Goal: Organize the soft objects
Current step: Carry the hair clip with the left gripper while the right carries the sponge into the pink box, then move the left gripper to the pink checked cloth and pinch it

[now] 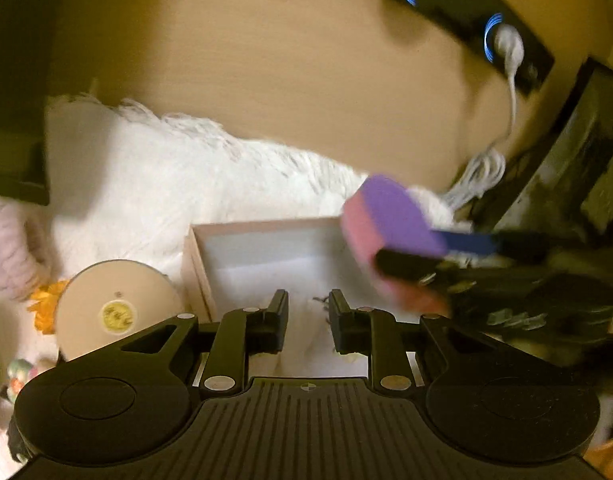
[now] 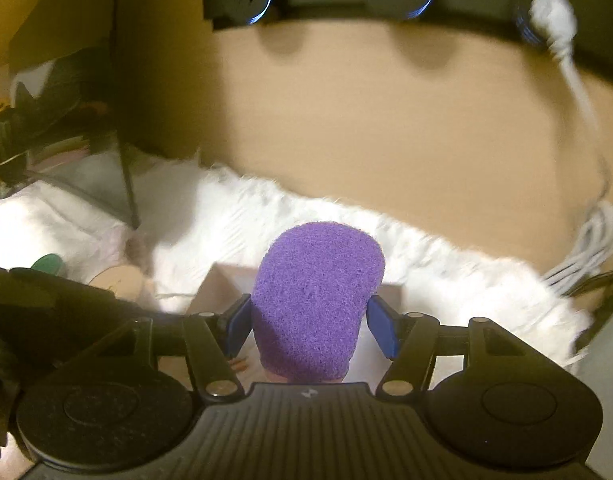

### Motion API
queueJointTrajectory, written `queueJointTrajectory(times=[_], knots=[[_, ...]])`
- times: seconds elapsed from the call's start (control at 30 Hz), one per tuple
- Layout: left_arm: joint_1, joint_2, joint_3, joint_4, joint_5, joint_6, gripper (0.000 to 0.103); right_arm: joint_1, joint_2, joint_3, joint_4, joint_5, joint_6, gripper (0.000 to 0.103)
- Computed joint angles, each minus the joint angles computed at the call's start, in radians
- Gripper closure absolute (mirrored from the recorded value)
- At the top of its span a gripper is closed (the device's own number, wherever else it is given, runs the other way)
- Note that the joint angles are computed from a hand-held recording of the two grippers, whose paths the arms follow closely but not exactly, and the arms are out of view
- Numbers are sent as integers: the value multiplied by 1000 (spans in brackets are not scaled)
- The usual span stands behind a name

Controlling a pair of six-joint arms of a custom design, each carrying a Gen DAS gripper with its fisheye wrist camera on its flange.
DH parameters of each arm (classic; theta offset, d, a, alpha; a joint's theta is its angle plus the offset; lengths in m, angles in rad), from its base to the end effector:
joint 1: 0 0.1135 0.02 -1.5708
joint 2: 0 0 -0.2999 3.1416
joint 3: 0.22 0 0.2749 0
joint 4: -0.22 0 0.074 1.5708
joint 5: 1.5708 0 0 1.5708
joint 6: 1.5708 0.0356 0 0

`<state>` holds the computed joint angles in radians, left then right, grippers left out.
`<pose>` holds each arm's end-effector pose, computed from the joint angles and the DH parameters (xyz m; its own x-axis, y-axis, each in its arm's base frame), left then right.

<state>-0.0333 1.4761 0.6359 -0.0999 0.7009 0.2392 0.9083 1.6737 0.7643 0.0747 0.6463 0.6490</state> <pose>0.2741 -0.0321 0.1705 -0.6881 0.2041 -0.6963 0.5852 0.7234 -0.3663 0.2209 0.2483 0.1611 -0.5933 0.0239 -0.8046 -0.0278 0.9984 0.0502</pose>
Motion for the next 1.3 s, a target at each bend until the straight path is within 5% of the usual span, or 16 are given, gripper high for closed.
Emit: queueJointTrajectory(times=[0.23,0.43,0.67,0.83,1.03,1.13,1.3], knots=[[200,-93,-53,4,99,-70,79,-59,79,-16,87,-165,68,40],[526,-51,-51,-16,154,43,79,-1,66,-4,11,-66,71,39],[834,181,54,21,141,13,79,120,54,29,-46,27,104,37],[790,290,101,-43,95,186,79,222,147,121,-66,38,73,36],[697,350,77,110,55,122,78,271,309,267,-91,-38,19,36],[700,393,132,-2,75,208,78,278,369,314,-105,-74,8,32],[725,402,161,-255,63,540,78,318,437,365,-139,16,-61,27]])
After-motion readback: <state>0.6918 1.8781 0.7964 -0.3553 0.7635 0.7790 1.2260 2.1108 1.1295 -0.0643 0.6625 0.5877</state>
